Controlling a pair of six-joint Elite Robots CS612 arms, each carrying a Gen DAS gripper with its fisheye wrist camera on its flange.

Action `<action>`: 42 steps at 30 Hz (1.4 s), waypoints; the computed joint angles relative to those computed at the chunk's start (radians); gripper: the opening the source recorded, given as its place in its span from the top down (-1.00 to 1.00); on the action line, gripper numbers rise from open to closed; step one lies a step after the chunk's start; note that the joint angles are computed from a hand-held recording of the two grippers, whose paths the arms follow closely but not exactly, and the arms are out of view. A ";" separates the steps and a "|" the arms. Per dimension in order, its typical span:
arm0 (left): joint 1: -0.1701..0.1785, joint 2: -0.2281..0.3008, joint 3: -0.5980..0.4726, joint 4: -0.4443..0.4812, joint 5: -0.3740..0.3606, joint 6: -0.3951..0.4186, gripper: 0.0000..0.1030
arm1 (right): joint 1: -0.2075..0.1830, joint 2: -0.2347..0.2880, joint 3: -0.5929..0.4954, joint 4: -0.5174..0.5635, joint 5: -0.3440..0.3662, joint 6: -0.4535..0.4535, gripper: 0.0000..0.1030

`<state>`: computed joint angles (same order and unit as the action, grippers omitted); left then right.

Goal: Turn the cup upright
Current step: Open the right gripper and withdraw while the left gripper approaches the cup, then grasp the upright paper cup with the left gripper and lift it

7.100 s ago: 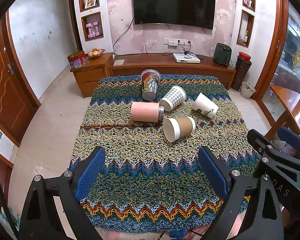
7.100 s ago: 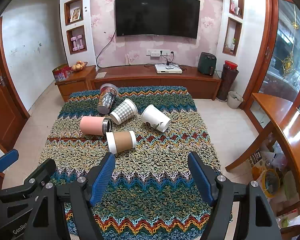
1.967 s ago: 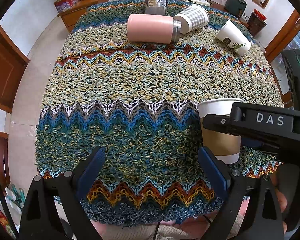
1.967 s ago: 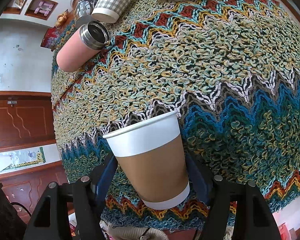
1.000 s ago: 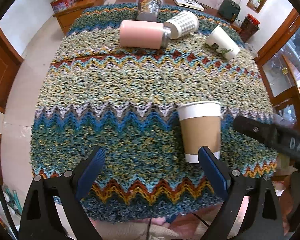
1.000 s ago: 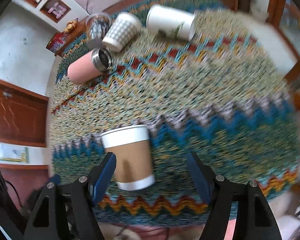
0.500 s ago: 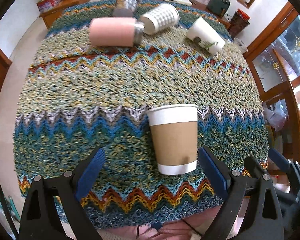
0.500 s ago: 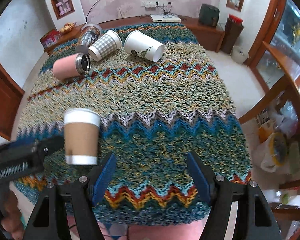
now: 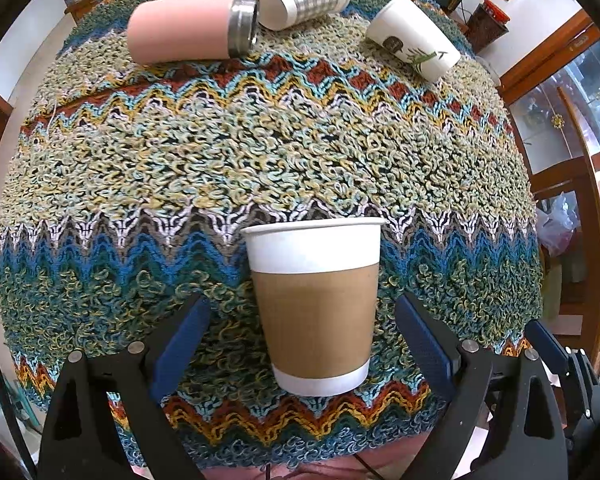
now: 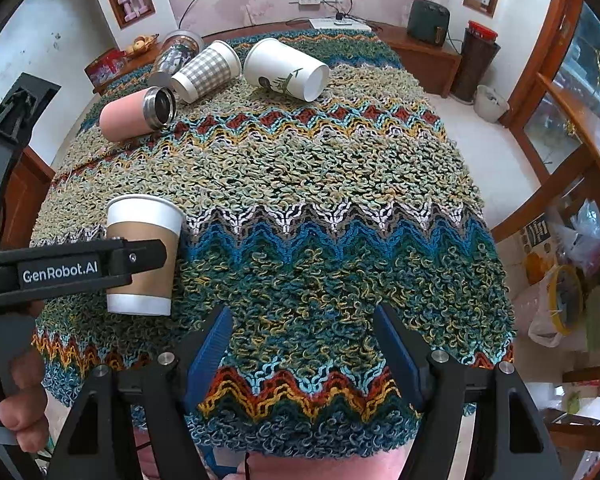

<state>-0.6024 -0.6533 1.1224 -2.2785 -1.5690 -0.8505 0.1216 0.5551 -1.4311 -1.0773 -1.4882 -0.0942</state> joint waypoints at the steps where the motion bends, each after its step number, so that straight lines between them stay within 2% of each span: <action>1: 0.000 0.003 -0.007 0.010 -0.002 -0.001 -0.83 | -0.001 0.000 0.003 0.001 0.003 -0.001 -0.43; 7: 0.001 0.019 -0.048 0.085 -0.019 0.001 -0.52 | -0.005 -0.002 0.015 0.011 0.023 0.001 -0.43; 11: 0.007 0.028 -0.061 0.097 -0.054 -0.003 -0.27 | -0.004 -0.002 0.017 0.011 0.029 0.000 -0.43; 15: 0.004 0.026 -0.068 0.130 -0.038 0.027 -0.26 | -0.004 -0.003 0.021 0.015 0.038 -0.004 -0.43; 21: -0.003 0.025 -0.074 0.104 0.013 0.058 -0.24 | -0.005 -0.002 0.020 0.012 0.051 -0.007 -0.43; 25: -0.018 0.011 -0.050 0.043 0.110 0.074 -0.24 | -0.002 0.003 0.013 -0.014 0.046 -0.012 -0.43; 30: -0.036 -0.016 0.004 -0.042 0.245 0.093 -0.23 | 0.006 0.018 -0.009 -0.095 0.000 -0.007 -0.43; 34: -0.047 -0.037 0.069 -0.154 0.341 0.105 -0.23 | 0.007 0.027 -0.024 -0.139 -0.003 0.004 -0.43; 42: -0.057 -0.034 0.116 -0.298 0.443 0.134 -0.23 | 0.012 0.045 -0.049 -0.231 -0.034 0.043 -0.43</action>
